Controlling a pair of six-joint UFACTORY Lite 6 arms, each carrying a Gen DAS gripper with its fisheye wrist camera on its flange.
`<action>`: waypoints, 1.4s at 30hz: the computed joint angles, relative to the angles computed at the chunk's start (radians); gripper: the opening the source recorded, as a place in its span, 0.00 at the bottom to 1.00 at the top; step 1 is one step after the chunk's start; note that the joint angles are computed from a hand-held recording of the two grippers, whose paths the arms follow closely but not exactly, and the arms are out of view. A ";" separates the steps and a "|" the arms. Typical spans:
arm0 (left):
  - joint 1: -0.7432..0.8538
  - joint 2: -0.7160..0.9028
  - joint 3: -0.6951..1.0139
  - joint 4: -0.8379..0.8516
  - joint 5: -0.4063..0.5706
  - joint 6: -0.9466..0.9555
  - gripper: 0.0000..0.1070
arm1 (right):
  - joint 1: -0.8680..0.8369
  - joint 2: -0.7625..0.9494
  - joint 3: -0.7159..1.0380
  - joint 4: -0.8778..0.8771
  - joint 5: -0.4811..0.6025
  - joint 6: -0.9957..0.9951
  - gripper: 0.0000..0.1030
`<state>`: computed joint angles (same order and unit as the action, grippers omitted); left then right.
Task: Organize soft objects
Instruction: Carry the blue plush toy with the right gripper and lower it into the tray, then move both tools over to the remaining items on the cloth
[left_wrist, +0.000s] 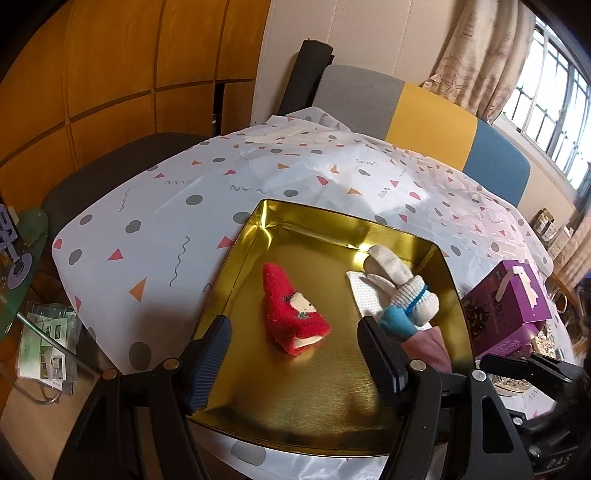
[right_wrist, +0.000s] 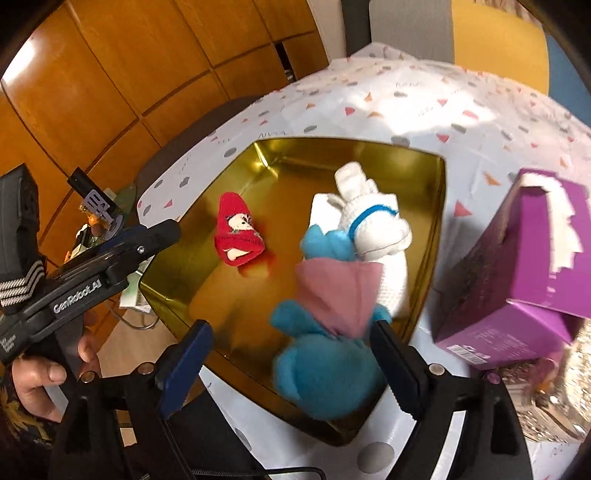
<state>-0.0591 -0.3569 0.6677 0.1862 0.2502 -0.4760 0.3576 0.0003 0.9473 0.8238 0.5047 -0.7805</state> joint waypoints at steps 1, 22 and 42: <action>-0.011 -0.005 -0.001 0.030 0.002 -0.028 0.67 | 0.002 -0.033 -0.027 -0.010 -0.017 0.007 0.86; -0.376 -0.062 0.037 0.585 0.149 -0.579 0.71 | -0.531 -0.598 -0.287 0.035 0.161 -0.185 0.86; -0.692 0.085 0.175 0.747 0.270 -0.734 0.71 | -1.430 -0.216 -0.072 0.298 0.357 -0.579 0.86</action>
